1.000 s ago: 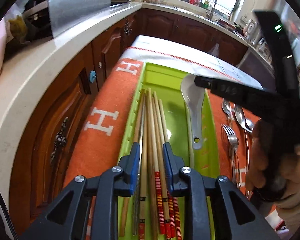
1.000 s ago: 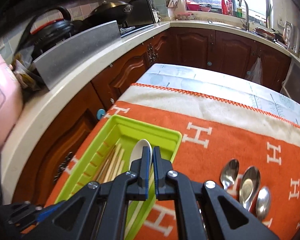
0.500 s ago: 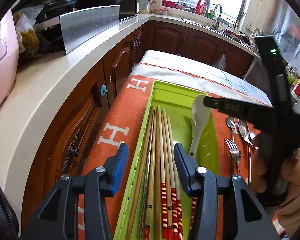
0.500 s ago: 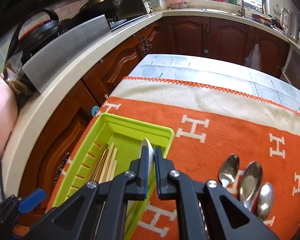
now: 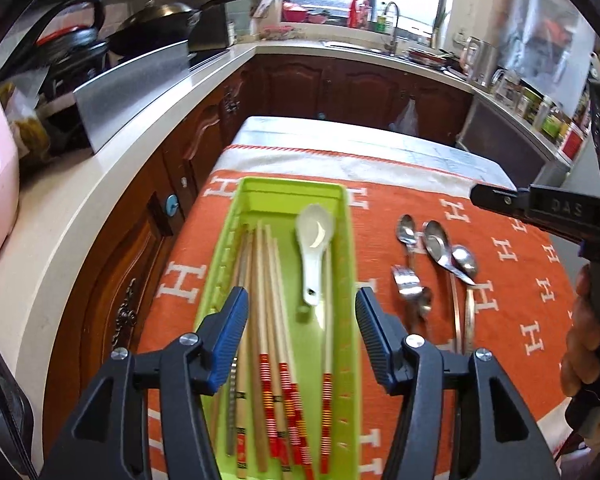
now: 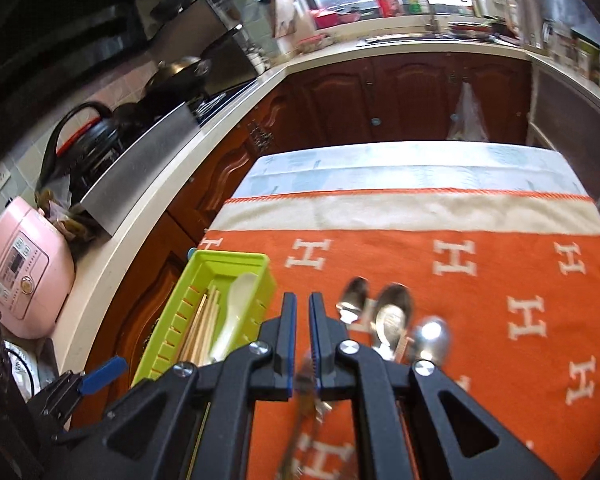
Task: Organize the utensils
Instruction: 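Lower the white spoon into the tray and open the right gripper while the left releases the chopstick, then withdraw both grippers from the tray toward the remaining metal spoons and fork, then lower the left gripper onto the silver fork and close it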
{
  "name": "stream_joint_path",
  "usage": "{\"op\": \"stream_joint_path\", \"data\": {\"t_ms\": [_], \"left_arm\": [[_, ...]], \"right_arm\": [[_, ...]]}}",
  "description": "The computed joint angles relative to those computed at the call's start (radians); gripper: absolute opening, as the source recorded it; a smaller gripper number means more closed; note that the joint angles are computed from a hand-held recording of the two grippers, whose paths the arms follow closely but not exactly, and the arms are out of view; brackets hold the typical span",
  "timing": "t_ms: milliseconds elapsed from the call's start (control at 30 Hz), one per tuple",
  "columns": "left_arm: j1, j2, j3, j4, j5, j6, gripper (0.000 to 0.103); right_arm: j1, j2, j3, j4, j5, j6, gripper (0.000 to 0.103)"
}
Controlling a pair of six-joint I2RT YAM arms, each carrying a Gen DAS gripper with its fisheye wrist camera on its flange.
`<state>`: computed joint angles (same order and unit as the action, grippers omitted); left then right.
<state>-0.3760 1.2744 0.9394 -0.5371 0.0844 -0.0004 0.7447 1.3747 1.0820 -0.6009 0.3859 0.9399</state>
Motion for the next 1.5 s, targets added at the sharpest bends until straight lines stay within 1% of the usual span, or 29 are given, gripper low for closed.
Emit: {"op": "stream_joint_path", "data": {"t_ms": [67,300,400,567,667,767,833,933,1067,1267,1500], "left_arm": [[-0.041,-0.014,0.005,-0.018,-0.016,-0.013,0.054],[-0.150,-0.008,0.033,-0.059,-0.041,-0.059,0.054],[-0.172,0.009,0.036,-0.061,-0.009,-0.090,0.054],[-0.182,0.079,0.037,-0.046,0.083,-0.155,0.054],[-0.201,0.114,0.029,-0.026,0.094,-0.183,0.054],[-0.238,0.152,0.033,0.000,0.054,-0.202,0.054],[-0.257,0.175,0.037,0.017,0.021,-0.210,0.047],[-0.288,0.221,0.052,0.037,-0.018,-0.220,0.040],[-0.314,0.289,0.085,0.049,-0.059,-0.235,0.038],[-0.347,0.385,0.136,0.059,-0.156,-0.266,0.033],[-0.345,0.456,0.180,0.061,-0.176,-0.291,0.030]], "right_arm": [[0.018,-0.055,-0.035,-0.037,0.024,0.027,0.006],[0.076,-0.227,-0.166,-0.085,0.061,0.116,0.006],[0.100,-0.285,-0.221,-0.100,0.070,0.154,0.006],[0.124,-0.371,-0.338,-0.069,0.039,0.214,0.006],[0.136,-0.393,-0.397,-0.050,0.030,0.252,0.006],[0.149,-0.410,-0.454,-0.014,0.020,0.281,0.006],[0.146,-0.419,-0.489,0.030,-0.002,0.288,0.006],[0.149,-0.406,-0.509,0.065,-0.008,0.283,0.006],[0.151,-0.400,-0.538,0.121,-0.018,0.265,0.006],[0.124,-0.419,-0.595,0.197,-0.064,0.249,0.006],[0.092,-0.441,-0.641,0.246,-0.105,0.236,0.006]]}}
